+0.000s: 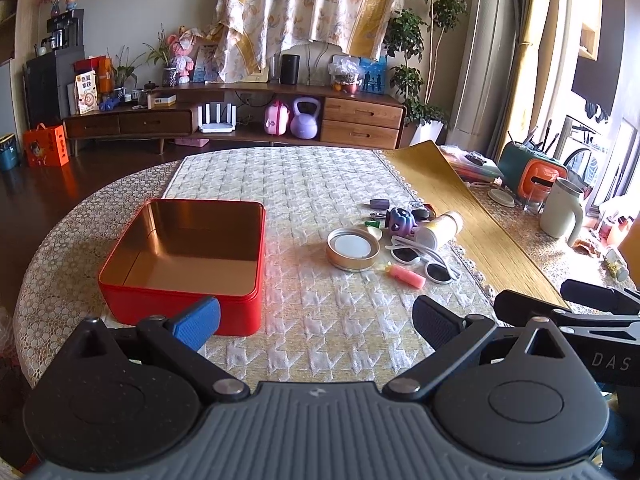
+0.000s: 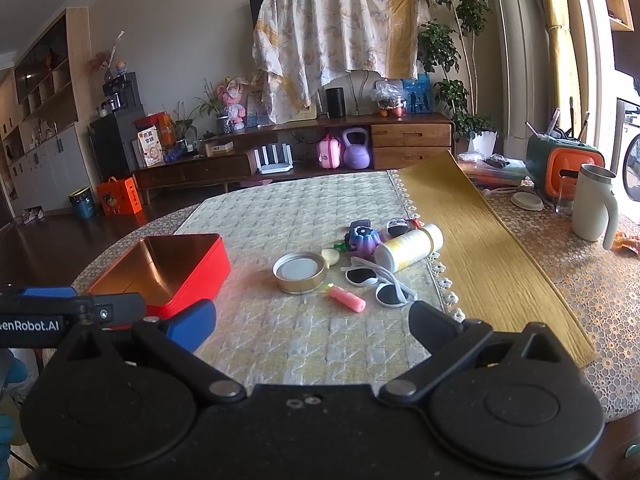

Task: Organize rigid objects

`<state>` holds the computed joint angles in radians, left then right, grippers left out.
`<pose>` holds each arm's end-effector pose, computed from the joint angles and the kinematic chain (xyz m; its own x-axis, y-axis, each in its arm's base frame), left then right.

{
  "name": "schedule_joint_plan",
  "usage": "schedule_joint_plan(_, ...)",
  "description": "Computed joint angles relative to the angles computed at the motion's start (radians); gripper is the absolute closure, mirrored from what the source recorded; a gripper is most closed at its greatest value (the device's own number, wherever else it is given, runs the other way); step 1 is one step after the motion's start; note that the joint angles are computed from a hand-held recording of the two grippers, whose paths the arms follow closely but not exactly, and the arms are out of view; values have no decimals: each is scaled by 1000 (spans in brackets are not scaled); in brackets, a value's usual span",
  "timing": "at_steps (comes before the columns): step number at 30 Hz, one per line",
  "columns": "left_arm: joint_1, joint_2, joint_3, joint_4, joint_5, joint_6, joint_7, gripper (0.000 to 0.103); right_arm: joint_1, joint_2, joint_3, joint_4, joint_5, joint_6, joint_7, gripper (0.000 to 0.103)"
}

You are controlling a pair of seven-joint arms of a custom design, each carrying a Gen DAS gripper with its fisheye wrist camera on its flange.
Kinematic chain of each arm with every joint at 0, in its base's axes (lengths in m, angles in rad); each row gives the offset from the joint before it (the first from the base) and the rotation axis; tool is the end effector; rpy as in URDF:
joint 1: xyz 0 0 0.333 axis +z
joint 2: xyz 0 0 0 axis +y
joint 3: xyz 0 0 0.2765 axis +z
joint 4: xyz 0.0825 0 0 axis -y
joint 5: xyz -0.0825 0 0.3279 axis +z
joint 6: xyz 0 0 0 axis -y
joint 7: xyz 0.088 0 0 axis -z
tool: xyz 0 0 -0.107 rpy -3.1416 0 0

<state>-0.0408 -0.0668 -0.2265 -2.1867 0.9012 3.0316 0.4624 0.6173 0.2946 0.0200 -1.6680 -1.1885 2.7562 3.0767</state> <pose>0.4760 -0.1941 0.4914 -0.0744 -0.9915 0.1064 -0.5851 -0.0430 -0.8098 0.4779 0.3997 0.4887 0.1576 -0.9795 -0.1251 -0.5004 0.0300 -0.8653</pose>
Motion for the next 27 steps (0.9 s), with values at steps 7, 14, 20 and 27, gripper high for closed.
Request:
schedule_joint_plan(7,-15,28,11,11,-60,13,66,0,-3,4,2,3,14,-1,-21,0)
schedule_joint_plan(14,-67,110,52,105,-77,-15,108,0,-13,23,-14,19,35,15,-75,0)
schedule_joint_plan(20,-133,209,112,224,-166,-46,184,0,-45,67,-40,73,81,38,-155,1)
schedule_joint_plan(27,-193,393,148,457,-327,-129,359,0,-96,153,-52,153,222,80,-397,3)
